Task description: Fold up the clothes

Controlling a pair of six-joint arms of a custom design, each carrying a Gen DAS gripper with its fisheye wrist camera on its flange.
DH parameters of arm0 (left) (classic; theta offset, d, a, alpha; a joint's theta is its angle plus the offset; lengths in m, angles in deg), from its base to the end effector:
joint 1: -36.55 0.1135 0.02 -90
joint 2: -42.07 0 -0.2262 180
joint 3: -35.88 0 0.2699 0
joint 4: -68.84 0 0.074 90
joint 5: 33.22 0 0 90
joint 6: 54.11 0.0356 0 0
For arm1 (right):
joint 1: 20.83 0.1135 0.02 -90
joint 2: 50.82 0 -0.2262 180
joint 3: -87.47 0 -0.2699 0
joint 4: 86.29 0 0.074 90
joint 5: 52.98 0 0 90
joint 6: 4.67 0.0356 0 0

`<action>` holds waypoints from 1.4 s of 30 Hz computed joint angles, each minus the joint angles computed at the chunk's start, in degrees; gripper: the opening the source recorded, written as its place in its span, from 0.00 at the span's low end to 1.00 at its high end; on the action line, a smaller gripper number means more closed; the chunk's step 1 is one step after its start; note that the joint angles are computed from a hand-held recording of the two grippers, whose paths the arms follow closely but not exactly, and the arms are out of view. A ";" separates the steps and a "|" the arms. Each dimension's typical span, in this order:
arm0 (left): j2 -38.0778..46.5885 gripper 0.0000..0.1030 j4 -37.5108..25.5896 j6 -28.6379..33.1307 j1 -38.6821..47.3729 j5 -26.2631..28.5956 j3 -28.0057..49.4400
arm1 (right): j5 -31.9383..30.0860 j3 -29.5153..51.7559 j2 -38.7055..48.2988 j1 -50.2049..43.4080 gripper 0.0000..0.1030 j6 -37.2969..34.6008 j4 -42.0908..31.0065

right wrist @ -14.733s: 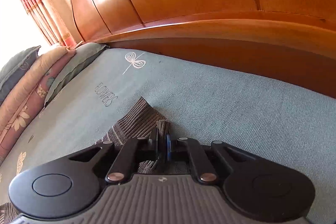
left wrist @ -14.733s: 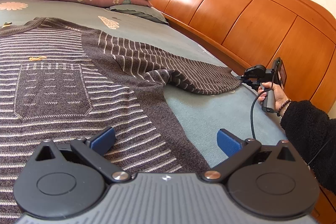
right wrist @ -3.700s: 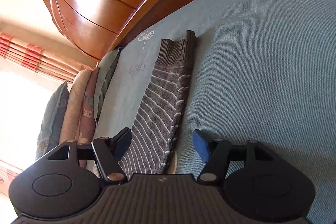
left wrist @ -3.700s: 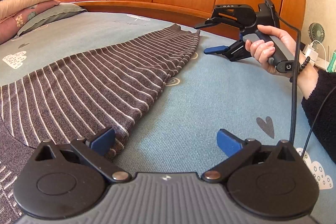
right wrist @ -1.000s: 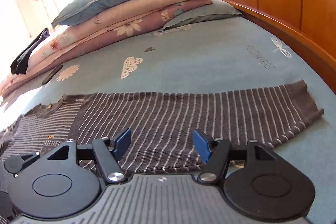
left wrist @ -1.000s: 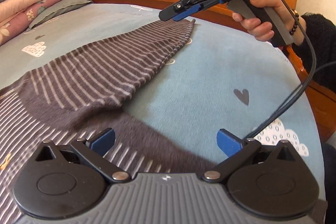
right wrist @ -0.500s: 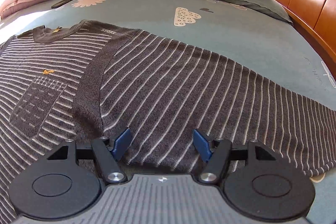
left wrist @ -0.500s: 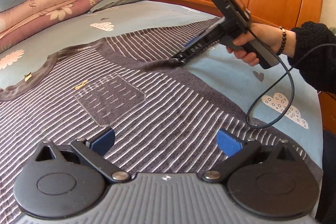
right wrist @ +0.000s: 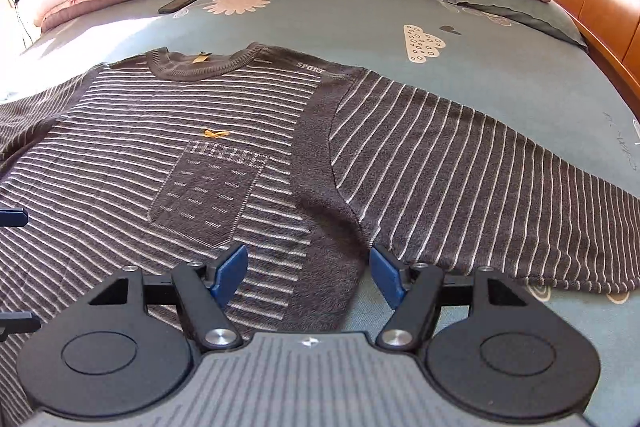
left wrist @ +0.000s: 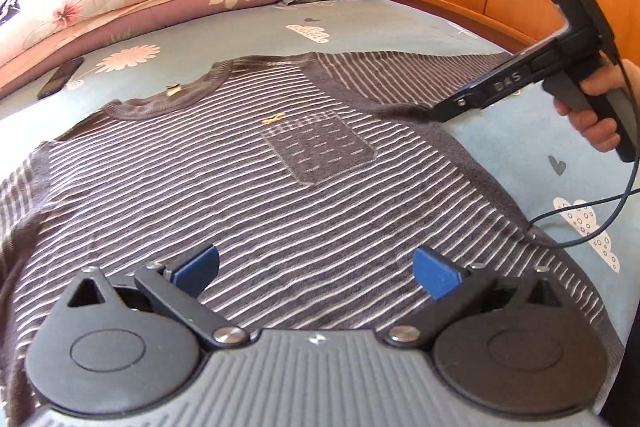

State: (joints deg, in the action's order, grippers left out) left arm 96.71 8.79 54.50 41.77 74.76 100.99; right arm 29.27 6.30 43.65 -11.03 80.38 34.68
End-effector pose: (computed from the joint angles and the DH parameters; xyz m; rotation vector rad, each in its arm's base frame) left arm 0.2245 0.0095 0.2649 0.4160 2.3523 -0.1879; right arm 0.3637 0.0677 0.2704 -0.3780 2.4960 0.2048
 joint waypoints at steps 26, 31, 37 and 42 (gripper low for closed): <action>-11.74 0.99 -30.17 26.09 41.93 19.54 -1.64 | -2.95 -25.84 -19.98 1.57 0.79 22.89 12.54; -15.48 0.99 -30.36 22.23 36.58 19.07 -3.48 | -11.80 -32.29 -29.40 3.78 0.85 22.86 7.69; -19.54 0.99 -33.91 22.85 35.79 17.58 -5.60 | -7.13 -38.73 -35.93 2.33 0.73 22.53 3.54; -21.38 0.99 -35.25 20.98 34.90 16.91 -6.46 | -7.38 -39.06 -44.00 4.26 0.83 27.45 0.19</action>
State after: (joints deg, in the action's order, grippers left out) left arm 75.33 -26.46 75.48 76.67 91.68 94.53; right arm 21.88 -32.77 -0.35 -6.78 107.83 34.87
